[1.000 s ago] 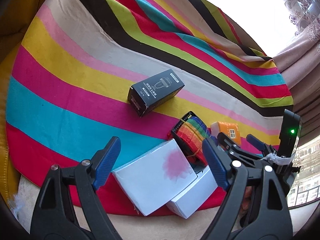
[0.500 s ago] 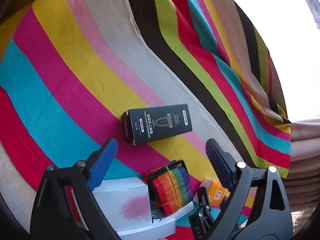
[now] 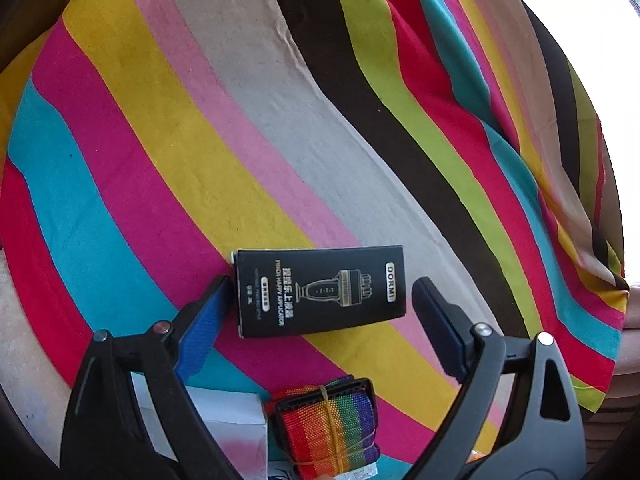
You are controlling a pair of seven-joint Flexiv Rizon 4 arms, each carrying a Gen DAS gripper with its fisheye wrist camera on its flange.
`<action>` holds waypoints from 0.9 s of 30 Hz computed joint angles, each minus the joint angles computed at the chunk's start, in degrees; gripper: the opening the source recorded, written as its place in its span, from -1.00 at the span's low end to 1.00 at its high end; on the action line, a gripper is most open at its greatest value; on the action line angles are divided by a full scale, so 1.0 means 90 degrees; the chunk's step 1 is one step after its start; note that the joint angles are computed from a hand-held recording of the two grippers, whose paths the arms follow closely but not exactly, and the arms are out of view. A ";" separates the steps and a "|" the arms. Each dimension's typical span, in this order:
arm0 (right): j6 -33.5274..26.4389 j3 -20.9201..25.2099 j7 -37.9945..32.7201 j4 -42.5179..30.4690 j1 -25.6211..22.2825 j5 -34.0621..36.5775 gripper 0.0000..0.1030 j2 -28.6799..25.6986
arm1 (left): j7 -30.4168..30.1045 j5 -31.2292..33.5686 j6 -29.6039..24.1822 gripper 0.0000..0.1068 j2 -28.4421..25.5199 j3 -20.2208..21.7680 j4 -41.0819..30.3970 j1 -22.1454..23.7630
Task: Organize objects
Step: 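Grasp the orange tissue pack with right tool while left tool grasps the black DORMI box, then carry the tissue pack with right tool while left tool carries the DORMI box to the purple box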
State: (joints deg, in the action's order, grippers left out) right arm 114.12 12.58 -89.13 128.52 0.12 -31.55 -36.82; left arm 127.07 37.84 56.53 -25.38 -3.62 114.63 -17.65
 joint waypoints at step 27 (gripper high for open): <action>0.0332 0.0001 0.0363 0.0363 -0.0730 -0.0549 0.47 0.0193 | 0.1833 0.1196 -0.2697 0.70 0.0176 -0.0368 -0.1268 -0.1387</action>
